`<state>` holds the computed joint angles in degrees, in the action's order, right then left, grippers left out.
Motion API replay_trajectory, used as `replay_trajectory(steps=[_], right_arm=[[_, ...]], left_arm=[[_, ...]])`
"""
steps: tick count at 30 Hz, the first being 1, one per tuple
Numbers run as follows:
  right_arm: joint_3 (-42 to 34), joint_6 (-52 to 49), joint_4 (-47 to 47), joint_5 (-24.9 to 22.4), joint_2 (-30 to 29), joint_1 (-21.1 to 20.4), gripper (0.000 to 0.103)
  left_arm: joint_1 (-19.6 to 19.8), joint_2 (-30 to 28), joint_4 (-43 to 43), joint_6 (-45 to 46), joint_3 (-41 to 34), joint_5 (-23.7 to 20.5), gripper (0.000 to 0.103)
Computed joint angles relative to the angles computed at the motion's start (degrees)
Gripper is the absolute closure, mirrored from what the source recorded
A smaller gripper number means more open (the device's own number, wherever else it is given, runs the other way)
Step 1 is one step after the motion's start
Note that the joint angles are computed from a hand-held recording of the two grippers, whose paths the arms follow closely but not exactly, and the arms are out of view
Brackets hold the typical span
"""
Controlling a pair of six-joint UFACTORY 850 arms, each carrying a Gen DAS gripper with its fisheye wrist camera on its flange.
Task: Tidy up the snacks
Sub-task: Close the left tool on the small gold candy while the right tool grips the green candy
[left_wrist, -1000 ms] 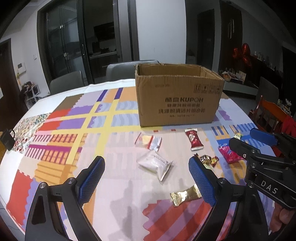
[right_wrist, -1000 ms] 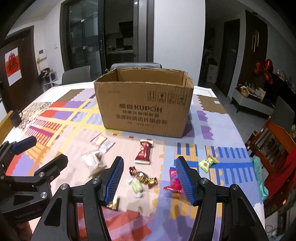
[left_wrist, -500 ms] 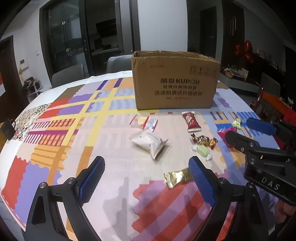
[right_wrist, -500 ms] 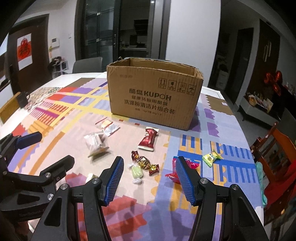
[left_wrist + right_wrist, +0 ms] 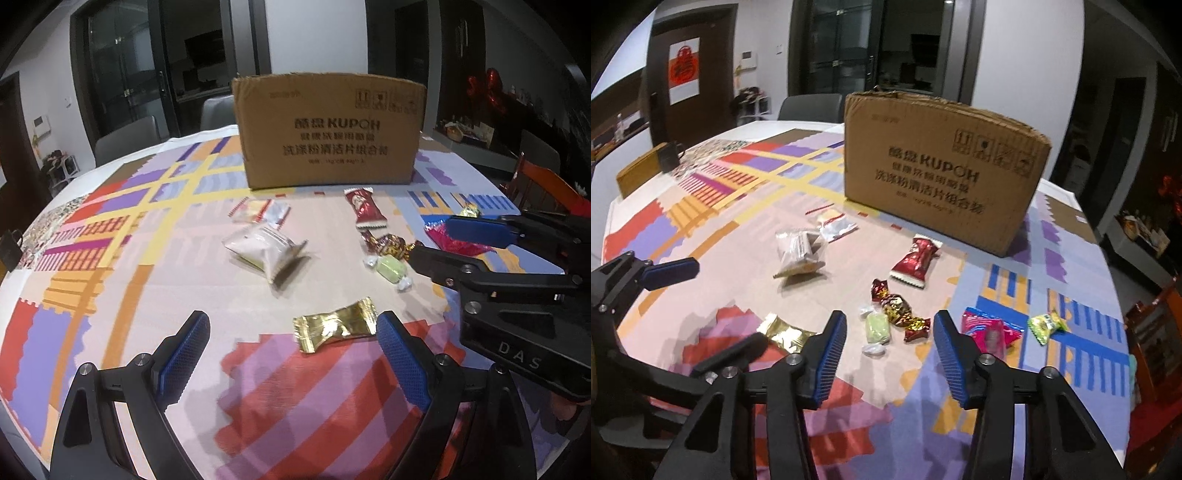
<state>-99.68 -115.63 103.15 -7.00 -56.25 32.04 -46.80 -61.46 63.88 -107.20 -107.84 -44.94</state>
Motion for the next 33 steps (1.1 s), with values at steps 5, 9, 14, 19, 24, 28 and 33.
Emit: replay_trajectory(steps=[5,9,14,19,24,28,33], right_arm=[[-2.11,16.42,-18.46,-2.95,-1.81,-0.56,0.060],[-4.04,25.55,-28.30,-4.41,-3.28,-0.84,0.061],[-8.00,38.17,-41.00,-7.37,-5.75,-1.53,0.061],[-12.88,46.74,-50.54,-11.49,-8.61,-1.82,0.066],[-17.42,52.64,-56.28,-14.57,-11.42,-1.97,0.071],[-18.30,52.02,-56.02,-14.75,-12.09,-1.92,0.076],[-17.80,50.74,-54.99,-14.30,-11.82,-1.83,0.084]], left_arm=[[0.51,-2.38,-3.37,3.46,-3.27,1.33,0.011],[1.12,-4.03,-6.52,6.39,-5.80,2.70,0.015],[2.09,-5.54,-11.22,9.90,-8.28,3.99,0.023],[2.39,-5.84,-12.23,10.02,-8.68,4.48,0.030],[2.25,-5.93,-11.29,10.21,-8.81,4.92,0.041],[2.21,-5.92,-10.77,10.45,-8.92,5.44,0.052],[2.26,-5.29,-9.72,8.49,-7.81,6.09,0.058]])
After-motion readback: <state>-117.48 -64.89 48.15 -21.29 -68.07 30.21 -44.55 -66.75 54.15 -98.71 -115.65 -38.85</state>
